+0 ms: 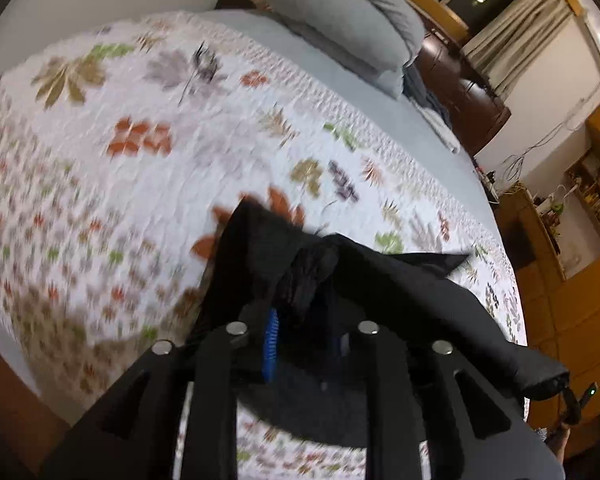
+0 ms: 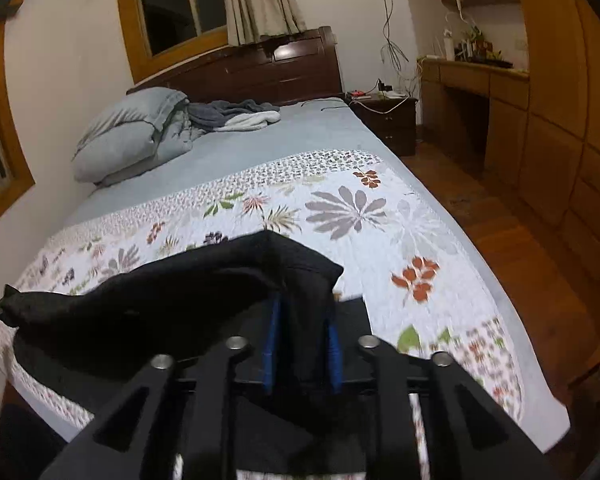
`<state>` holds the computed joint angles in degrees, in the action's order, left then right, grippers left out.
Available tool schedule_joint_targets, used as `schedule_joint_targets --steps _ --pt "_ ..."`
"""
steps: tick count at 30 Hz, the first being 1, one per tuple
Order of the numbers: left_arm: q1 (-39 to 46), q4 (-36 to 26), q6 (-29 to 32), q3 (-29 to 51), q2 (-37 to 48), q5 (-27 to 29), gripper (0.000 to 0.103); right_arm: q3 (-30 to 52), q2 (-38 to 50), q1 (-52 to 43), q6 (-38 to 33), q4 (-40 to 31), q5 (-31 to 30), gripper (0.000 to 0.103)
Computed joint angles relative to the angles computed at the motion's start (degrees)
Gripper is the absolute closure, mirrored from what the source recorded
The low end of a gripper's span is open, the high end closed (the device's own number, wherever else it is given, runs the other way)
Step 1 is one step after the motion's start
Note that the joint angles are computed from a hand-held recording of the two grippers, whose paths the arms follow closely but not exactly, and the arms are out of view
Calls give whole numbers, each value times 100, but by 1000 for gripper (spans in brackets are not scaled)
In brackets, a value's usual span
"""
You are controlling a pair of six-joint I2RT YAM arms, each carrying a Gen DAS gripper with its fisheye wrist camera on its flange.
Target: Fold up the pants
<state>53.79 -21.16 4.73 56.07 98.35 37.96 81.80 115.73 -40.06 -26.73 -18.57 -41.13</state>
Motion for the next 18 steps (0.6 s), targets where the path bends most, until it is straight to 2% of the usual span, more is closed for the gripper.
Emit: schedule_joint_targets --steps 1,2,3,5,7,8,9,11,12,16,18 --pt "64 71 156 -189 -23 -138 76 -231 -102 -69 -38 72 -72 62" --pt "111 91 301 -332 -27 -225 72 -479 -179 -137 -136 85 -61 59" --pt "151 65 427 -420 2 -284 71 -737 -259 -193 -216 177 -29 51" --pt "230 184 688 -761 -66 -673 72 -1192 -355 -302 -266 388 21 46" --pt "487 298 815 -1039 -152 -821 67 -1433 -281 -431 -280 455 107 34" --pt "615 375 808 -1182 -271 -865 57 -1607 -249 -524 -130 606 178 33" --pt "735 487 772 -1351 -434 -921 41 -1696 -207 -606 2 665 223 30" --pt "998 698 720 -1768 -958 -940 27 -1737 -55 -790 185 623 304 24" --pt "1122 690 756 -1950 -1281 -853 24 -1708 38 -890 257 537 289 20" --pt "1133 108 851 -2220 -2120 -313 15 -1171 565 -1310 203 -694 -519 20" --pt "752 -5 667 -2335 -2385 -229 13 -802 885 -1417 -75 -1778 -1268 20"
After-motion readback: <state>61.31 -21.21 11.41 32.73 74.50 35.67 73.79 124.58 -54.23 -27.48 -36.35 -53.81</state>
